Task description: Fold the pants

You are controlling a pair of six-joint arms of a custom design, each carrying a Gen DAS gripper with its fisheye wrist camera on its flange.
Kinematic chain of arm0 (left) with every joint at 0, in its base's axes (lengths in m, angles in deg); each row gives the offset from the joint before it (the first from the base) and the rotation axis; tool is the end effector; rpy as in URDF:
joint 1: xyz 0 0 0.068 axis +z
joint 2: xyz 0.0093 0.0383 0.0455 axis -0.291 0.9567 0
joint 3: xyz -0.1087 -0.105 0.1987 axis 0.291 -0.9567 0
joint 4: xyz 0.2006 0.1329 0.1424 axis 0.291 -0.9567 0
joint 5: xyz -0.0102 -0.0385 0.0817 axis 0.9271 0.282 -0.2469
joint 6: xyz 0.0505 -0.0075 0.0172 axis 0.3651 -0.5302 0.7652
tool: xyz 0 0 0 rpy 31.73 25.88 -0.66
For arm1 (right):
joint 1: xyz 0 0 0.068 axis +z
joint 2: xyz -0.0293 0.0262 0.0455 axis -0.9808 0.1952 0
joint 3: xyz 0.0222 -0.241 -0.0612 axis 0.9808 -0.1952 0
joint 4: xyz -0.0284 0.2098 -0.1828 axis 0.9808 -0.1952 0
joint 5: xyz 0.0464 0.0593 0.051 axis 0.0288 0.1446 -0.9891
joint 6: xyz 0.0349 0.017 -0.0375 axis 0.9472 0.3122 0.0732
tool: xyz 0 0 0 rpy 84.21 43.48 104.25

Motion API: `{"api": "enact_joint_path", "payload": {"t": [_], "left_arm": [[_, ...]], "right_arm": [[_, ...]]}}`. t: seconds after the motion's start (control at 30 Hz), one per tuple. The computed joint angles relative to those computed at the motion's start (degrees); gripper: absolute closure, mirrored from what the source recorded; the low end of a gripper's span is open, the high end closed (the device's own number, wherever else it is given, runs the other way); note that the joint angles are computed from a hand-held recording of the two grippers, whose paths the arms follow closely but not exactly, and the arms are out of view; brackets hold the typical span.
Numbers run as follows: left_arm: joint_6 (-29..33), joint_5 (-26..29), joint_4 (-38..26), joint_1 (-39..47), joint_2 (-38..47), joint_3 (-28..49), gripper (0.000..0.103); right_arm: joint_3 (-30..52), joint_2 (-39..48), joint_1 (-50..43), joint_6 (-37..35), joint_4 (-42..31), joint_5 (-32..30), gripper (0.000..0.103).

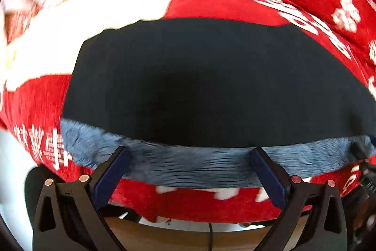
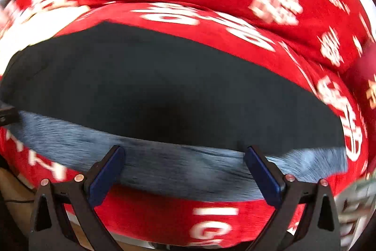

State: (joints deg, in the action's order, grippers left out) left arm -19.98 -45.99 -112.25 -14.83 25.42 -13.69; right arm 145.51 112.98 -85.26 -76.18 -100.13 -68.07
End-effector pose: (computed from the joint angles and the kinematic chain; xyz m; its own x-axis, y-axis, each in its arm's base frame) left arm 0.2793 0.0152 0.2099 -0.6946 -0.6635 -0.2779 -0.6782 0.7329 -0.0546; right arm 0.3755 -0.0381 0.2108 -0.7053 -0.5220 -0.4796 -0.4812 0.8494 -0.2169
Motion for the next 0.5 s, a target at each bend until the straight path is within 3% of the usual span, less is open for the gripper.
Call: {"api": "enact_joint_path", "payload": {"t": [0.17,0.4,0.5], "left_arm": [[2.3,3.2,2.0,5.5,-5.9,-6.1,0.000],[1.9,3.6,0.2,9.6,-10.6,-11.4,0.000],[0.7,1.0,-3.0,8.9,-11.3,-10.4,0.000]], "right_arm": [[13.8,10.6,-9.0,-0.2,-3.3,-0.3,0.000],[46.2,32.8,-18.6,5.3,-16.2,-4.7,0.000],[58.7,40.4,-20.4,7.4,-22.3,-6.6,0.000]]}}
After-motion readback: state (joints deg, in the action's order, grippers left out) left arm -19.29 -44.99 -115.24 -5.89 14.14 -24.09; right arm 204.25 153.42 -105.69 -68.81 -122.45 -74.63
